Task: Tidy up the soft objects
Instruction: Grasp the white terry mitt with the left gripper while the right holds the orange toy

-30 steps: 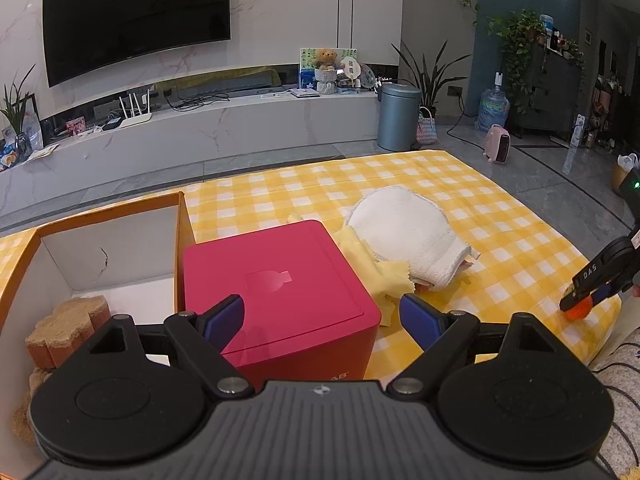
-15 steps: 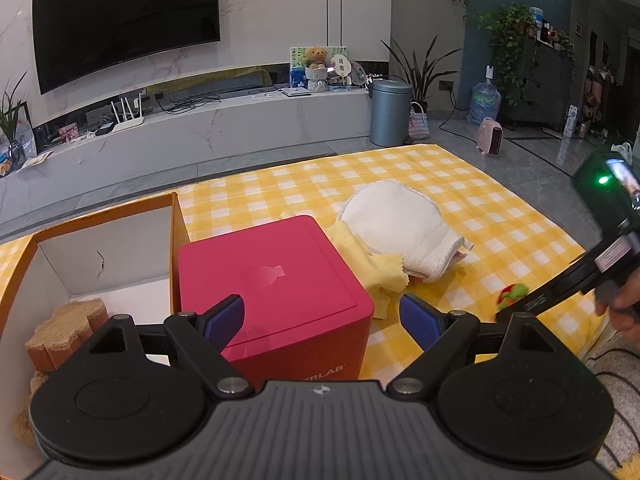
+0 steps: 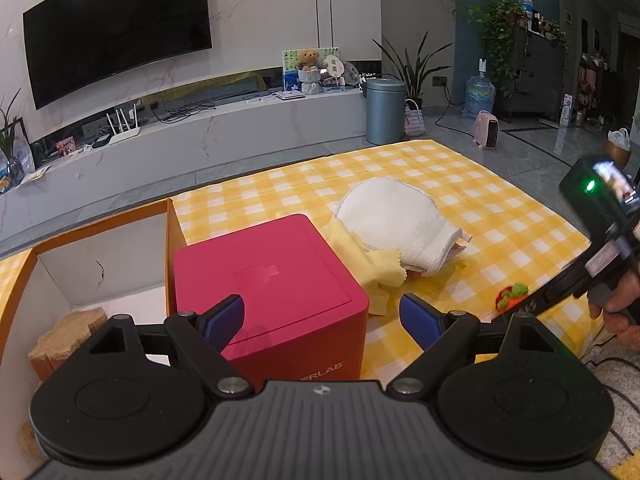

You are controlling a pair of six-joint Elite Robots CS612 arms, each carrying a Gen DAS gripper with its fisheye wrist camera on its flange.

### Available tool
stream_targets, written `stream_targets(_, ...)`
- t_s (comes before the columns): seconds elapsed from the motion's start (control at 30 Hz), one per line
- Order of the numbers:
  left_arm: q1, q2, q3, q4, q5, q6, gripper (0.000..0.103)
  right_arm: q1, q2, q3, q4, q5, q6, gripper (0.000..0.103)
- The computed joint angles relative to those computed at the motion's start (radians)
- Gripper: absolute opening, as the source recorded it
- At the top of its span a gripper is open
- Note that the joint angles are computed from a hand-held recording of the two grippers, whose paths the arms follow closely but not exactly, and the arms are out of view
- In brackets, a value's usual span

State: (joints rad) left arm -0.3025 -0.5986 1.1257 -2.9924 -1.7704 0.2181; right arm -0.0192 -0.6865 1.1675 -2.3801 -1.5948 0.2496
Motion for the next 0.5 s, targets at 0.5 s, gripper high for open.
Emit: stream_targets(0.5, -0.002, 0.0, 0.034, -0.139, -0.067, 0.06, 0.102, -0.023, -0.077, 0.096, -0.539, 0.079, 0.282, 0.042)
